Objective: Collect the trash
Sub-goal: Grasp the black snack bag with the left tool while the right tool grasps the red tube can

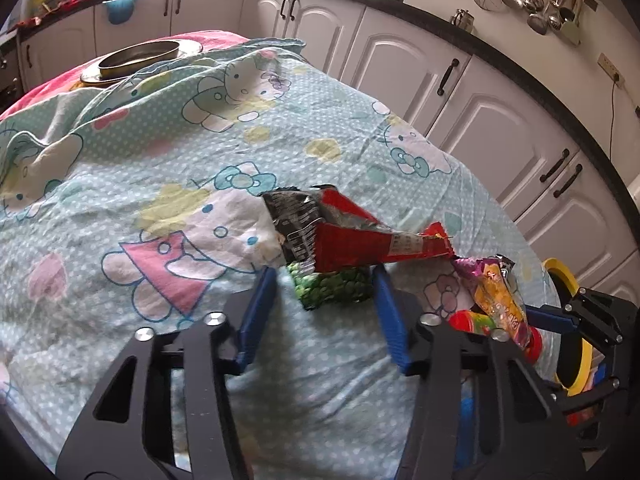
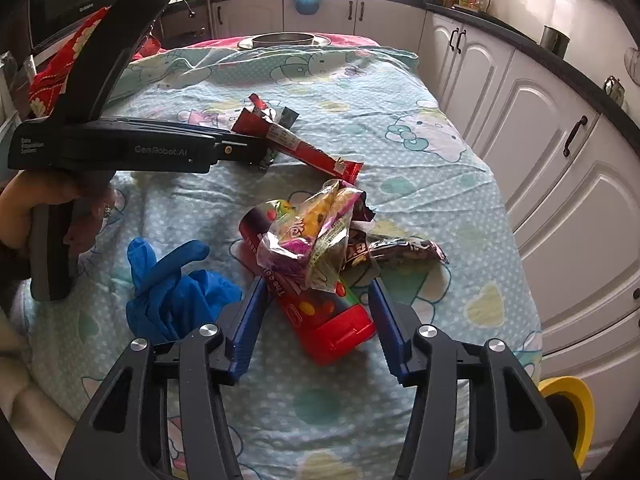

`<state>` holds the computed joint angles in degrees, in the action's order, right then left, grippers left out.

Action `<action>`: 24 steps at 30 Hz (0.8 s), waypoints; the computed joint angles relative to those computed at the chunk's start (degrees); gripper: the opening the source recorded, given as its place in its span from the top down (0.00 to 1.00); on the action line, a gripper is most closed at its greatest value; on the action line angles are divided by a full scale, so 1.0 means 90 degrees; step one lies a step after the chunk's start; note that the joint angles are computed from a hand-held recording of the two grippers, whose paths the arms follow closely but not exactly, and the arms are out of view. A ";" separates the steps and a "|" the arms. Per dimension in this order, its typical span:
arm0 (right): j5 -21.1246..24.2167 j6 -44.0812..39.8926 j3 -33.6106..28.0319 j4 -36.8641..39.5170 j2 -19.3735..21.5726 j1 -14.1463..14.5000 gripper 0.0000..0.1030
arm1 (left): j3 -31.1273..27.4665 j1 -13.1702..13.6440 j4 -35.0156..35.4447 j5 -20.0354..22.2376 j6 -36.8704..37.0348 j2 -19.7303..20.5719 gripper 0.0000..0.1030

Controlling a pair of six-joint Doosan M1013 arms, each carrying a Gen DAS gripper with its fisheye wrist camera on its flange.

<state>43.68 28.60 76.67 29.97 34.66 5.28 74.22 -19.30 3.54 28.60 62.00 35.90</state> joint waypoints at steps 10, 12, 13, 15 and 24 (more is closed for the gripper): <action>0.0364 0.0203 0.0024 -0.0092 -0.0075 -0.0057 0.63 | 0.0338 0.0169 -0.1345 -0.0287 0.0981 -0.0177 0.75; 0.0541 0.0205 0.0050 -0.0004 -0.0105 -0.0084 0.64 | 0.0498 0.0180 -0.1534 -0.0394 0.1097 -0.0266 0.76; 0.0575 0.0204 0.0075 0.0009 -0.0123 -0.0088 0.64 | 0.0574 0.0179 -0.1571 -0.0440 0.1105 -0.0311 0.76; 0.0482 0.0097 0.0218 -0.0037 -0.0213 -0.0070 0.64 | 0.0735 0.0173 -0.1600 -0.0526 0.1108 -0.0405 0.76; -0.0048 -0.0046 0.0565 -0.0220 -0.0381 0.0023 0.63 | 0.1462 0.0126 -0.0883 -0.0818 0.0257 -0.0869 0.76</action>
<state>43.24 28.18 81.75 27.99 31.23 5.49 87.38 -18.16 -4.40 21.24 64.32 28.08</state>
